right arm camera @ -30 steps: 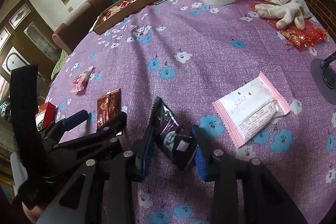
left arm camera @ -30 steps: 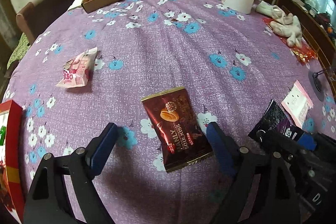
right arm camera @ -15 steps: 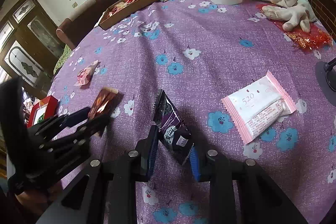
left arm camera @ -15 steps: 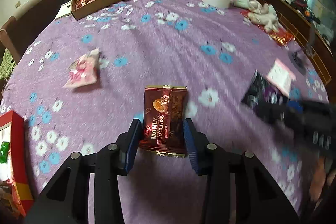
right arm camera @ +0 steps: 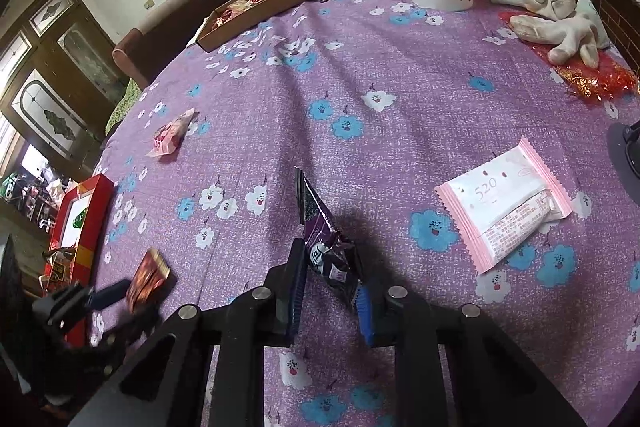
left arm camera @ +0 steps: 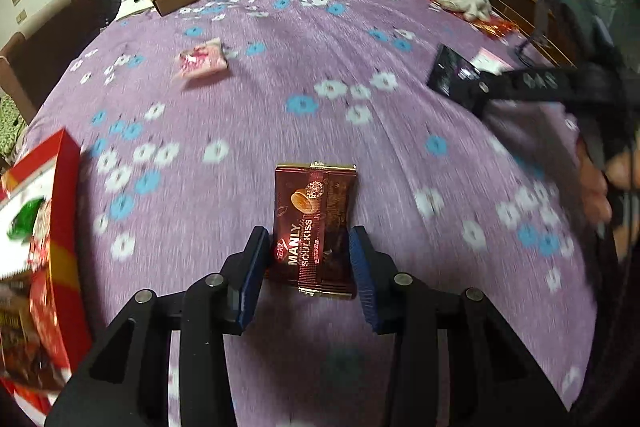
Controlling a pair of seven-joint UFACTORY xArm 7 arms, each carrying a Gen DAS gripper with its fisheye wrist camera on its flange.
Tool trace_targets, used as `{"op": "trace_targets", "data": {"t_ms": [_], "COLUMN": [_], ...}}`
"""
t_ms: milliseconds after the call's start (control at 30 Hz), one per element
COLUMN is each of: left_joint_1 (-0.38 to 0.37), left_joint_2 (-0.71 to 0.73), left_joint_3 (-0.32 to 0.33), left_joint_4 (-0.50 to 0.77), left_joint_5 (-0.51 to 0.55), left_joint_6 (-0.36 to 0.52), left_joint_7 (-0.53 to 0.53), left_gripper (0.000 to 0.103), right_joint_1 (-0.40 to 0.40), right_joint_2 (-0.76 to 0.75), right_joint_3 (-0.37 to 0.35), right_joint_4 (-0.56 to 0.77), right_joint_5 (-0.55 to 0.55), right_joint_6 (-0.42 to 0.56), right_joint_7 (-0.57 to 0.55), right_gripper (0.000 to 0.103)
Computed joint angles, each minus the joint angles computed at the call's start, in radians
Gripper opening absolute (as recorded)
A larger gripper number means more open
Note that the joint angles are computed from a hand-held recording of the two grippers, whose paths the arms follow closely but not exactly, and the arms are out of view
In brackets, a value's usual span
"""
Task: Organize snacks
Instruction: 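Carry the brown and black packets to the gift box and open both grippers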
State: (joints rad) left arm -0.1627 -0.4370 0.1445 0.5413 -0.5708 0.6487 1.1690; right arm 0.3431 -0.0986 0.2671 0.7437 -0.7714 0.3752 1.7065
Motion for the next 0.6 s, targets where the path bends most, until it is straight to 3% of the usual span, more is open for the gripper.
{"op": "trace_targets", "data": {"t_ms": [333,600], "left_joint_1": [0.091,0.113], "left_joint_2": [-0.084,-0.025], "left_joint_3": [0.092,0.091], "left_joint_4": [-0.026,0.013], "left_joint_5": [0.040,-0.039], "left_joint_6": [0.184,0.205], "left_joint_7": [0.119,0.167], "left_gripper": [0.039,0.039], "right_joint_1": [0.030,0.207], "right_joint_2": [0.004,0.136], "right_joint_3": [0.041,0.083], "right_joint_4": [0.034,0.203], "right_joint_5": [-0.096,-0.147], "right_joint_6": [0.010,0.167], "right_joint_7": [0.175,0.296], "right_gripper": [0.019,0.019]}}
